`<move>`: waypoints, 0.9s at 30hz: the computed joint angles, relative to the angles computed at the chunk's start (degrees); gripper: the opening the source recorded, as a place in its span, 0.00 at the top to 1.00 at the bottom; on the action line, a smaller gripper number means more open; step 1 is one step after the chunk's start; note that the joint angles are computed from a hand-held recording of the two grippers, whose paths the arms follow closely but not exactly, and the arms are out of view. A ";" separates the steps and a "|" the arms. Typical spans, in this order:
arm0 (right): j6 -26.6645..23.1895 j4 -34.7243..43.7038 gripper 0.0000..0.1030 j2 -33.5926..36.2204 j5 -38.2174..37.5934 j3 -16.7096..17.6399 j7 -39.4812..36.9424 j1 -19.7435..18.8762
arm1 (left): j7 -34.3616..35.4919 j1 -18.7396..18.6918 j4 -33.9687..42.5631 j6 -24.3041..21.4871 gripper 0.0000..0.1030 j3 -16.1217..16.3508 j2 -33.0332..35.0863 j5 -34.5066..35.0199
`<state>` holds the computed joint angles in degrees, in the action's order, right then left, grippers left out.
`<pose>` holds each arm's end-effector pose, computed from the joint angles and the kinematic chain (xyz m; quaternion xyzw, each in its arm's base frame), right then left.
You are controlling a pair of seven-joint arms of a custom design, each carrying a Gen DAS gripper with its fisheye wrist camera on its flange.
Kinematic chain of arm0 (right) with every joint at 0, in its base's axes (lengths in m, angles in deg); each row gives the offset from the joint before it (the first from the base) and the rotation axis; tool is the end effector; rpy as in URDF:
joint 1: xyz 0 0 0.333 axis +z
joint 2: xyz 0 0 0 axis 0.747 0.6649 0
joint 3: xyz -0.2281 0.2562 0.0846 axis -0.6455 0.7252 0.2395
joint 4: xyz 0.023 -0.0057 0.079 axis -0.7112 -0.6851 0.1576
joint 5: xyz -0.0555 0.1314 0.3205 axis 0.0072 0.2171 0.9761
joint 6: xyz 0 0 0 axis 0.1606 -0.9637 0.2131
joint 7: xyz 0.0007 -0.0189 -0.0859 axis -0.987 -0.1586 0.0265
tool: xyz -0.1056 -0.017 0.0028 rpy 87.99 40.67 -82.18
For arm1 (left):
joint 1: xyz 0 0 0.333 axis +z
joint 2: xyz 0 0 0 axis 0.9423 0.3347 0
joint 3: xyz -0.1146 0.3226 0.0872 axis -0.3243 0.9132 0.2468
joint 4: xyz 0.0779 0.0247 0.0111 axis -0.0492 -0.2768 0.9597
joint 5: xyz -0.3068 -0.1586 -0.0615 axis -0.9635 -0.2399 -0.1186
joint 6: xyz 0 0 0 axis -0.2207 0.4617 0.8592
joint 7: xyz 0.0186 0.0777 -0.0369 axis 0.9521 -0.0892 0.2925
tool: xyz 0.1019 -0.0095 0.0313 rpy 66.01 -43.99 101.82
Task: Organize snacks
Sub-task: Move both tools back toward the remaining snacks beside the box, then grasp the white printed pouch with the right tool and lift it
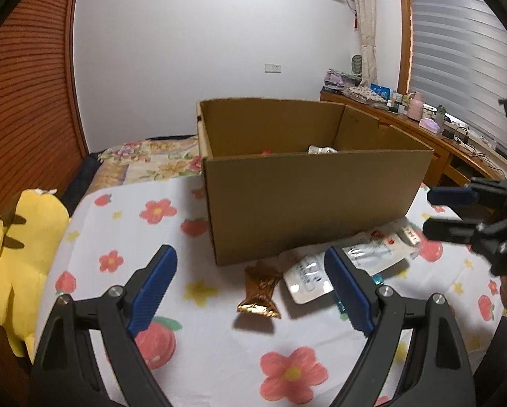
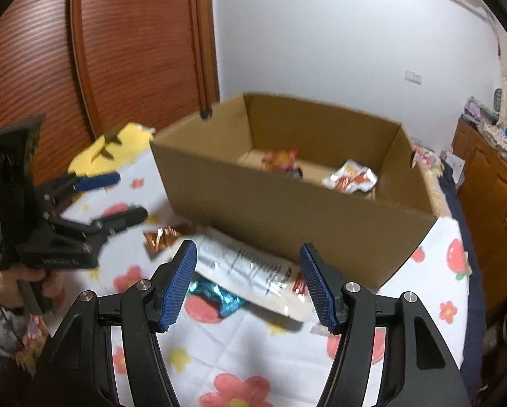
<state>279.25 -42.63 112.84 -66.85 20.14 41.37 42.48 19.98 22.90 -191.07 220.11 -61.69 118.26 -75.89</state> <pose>0.6298 0.2275 0.3587 -0.8056 0.4134 -0.1888 0.3801 0.6083 -0.3084 0.3246 -0.5852 0.6649 -0.3646 0.2873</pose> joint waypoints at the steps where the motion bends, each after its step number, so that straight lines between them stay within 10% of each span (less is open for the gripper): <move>1: -0.56 0.46 0.37 0.37 0.06 -0.82 -0.07 0.77 | -0.05 0.68 -0.24 0.23 0.13 -0.70 -0.04 0.33; 16: -13.28 13.31 0.35 8.29 7.31 -5.73 -9.68 9.31 | 1.24 1.80 -2.29 1.21 0.13 -1.87 0.06 0.68; 27: -15.95 18.30 0.21 9.68 10.56 -16.22 -14.48 19.44 | 2.78 5.00 -4.01 2.83 0.13 -5.72 -0.97 0.29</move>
